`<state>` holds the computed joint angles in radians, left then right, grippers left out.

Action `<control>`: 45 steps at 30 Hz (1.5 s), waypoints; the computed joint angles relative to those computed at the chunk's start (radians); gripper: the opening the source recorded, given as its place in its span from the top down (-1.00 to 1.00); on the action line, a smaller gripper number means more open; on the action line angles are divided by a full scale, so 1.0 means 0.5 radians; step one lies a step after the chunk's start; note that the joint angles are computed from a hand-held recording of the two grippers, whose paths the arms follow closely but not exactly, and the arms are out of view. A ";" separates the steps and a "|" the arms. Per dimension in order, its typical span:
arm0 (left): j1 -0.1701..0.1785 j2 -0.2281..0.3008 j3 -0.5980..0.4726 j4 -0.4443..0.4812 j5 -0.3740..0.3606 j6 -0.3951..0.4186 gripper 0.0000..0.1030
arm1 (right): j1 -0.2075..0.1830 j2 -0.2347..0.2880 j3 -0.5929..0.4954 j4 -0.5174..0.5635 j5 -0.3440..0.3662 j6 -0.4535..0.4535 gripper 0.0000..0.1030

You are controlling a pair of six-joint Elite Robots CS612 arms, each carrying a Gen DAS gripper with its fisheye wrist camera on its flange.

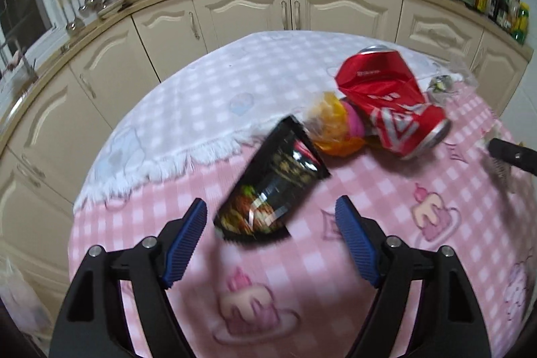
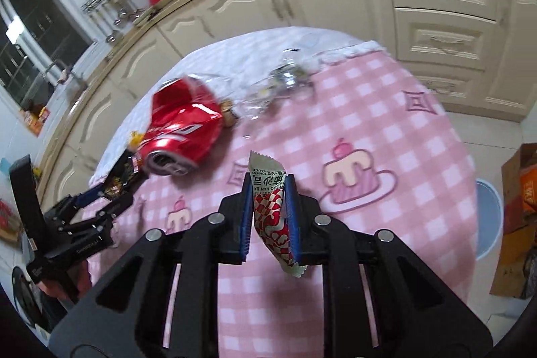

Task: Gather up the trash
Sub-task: 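Grasp the black snack bag with the left tool while the right tool holds the checkered wrapper, then carry the black bag and checkered wrapper over the blue bucket with both tools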

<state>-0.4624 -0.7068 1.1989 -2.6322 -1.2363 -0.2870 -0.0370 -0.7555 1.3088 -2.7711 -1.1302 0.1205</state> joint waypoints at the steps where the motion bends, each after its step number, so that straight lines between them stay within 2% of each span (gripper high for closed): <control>1: 0.007 0.019 -0.035 0.030 -0.006 0.023 -0.50 | 0.000 0.002 0.000 -0.002 -0.003 0.016 0.64; 3: 0.023 0.049 -0.083 0.055 -0.058 0.073 -0.49 | -0.004 0.006 0.002 -0.014 -0.001 0.043 0.64; 5: 0.048 0.064 -0.102 0.045 -0.200 0.092 -0.23 | 0.000 0.005 0.007 -0.035 -0.026 0.052 0.64; 6: 0.062 0.054 -0.087 0.012 -0.283 0.070 0.16 | 0.002 0.003 0.011 -0.047 -0.043 0.055 0.64; 7: 0.063 0.048 -0.078 0.004 -0.283 0.071 0.41 | 0.003 0.002 0.013 -0.051 -0.051 0.055 0.64; 10: 0.058 0.034 -0.053 -0.002 -0.258 0.060 0.53 | 0.001 0.000 0.015 -0.038 -0.037 0.053 0.64; 18: 0.001 -0.055 0.107 -0.101 -0.142 0.011 0.56 | -0.020 -0.024 0.059 -0.046 0.062 0.026 0.64; 22: -0.019 -0.104 0.199 -0.194 -0.228 -0.078 0.56 | -0.039 -0.039 0.087 -0.046 0.123 -0.004 0.64; 25: -0.056 -0.127 0.247 -0.248 -0.194 -0.127 0.56 | -0.052 -0.062 0.121 -0.054 0.140 -0.046 0.64; 30: -0.114 -0.151 0.302 -0.339 -0.241 -0.226 0.56 | -0.083 -0.110 0.187 -0.018 0.144 -0.177 0.64; 37: -0.218 -0.133 0.273 -0.409 -0.313 -0.276 0.56 | -0.157 -0.190 0.310 -0.045 0.099 -0.307 0.64; 45: -0.325 -0.040 0.094 -0.367 -0.447 -0.231 0.56 | -0.278 -0.245 0.419 -0.068 0.055 -0.316 0.64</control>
<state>-0.6247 -0.7270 1.2461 -2.8156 -1.4598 -0.4024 -0.1759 -0.8781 1.5182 -2.8051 -1.1026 -0.0376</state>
